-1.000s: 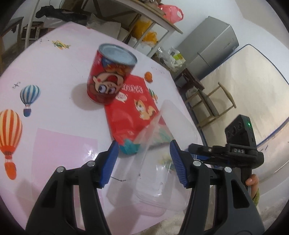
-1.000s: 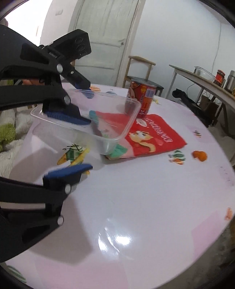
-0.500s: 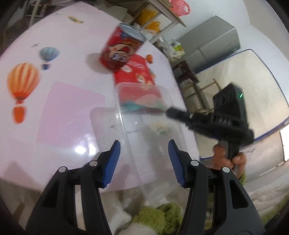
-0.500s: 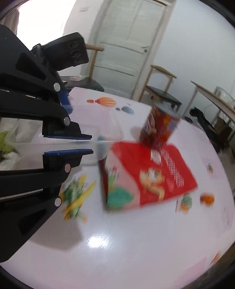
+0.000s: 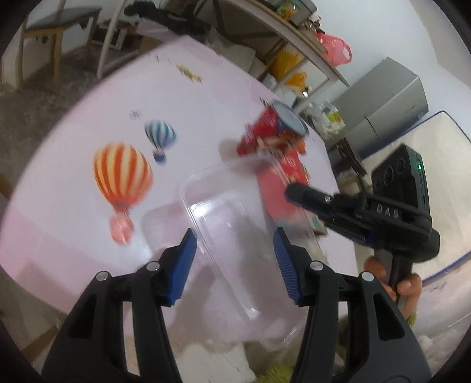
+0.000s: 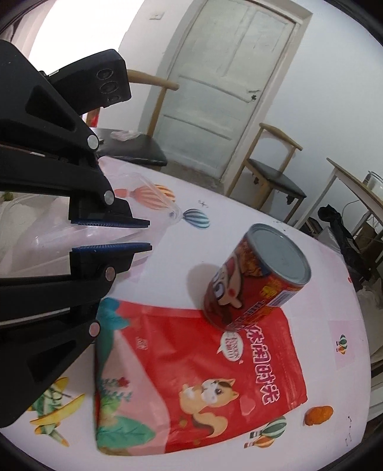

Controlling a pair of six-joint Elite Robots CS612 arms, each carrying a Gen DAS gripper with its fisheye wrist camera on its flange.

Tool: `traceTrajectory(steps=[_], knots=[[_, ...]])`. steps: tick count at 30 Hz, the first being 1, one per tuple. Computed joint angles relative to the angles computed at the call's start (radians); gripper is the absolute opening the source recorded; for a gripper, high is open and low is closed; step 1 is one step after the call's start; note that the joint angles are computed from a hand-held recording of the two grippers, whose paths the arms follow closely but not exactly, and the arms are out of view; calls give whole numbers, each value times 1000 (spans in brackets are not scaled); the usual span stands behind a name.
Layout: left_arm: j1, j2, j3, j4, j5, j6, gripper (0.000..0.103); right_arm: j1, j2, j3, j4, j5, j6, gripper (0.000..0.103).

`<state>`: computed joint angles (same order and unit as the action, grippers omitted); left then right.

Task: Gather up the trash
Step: 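Grasp the orange peel with the right tool while the left tool grasps the plastic box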

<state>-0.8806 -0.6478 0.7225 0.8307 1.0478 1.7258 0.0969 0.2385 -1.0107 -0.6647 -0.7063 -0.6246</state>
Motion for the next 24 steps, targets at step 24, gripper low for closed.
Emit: traceTrajectory(steps=[24], knots=[[11,154,-259,334,90,37,39,-51,-121,322,-633,-269,340,42]])
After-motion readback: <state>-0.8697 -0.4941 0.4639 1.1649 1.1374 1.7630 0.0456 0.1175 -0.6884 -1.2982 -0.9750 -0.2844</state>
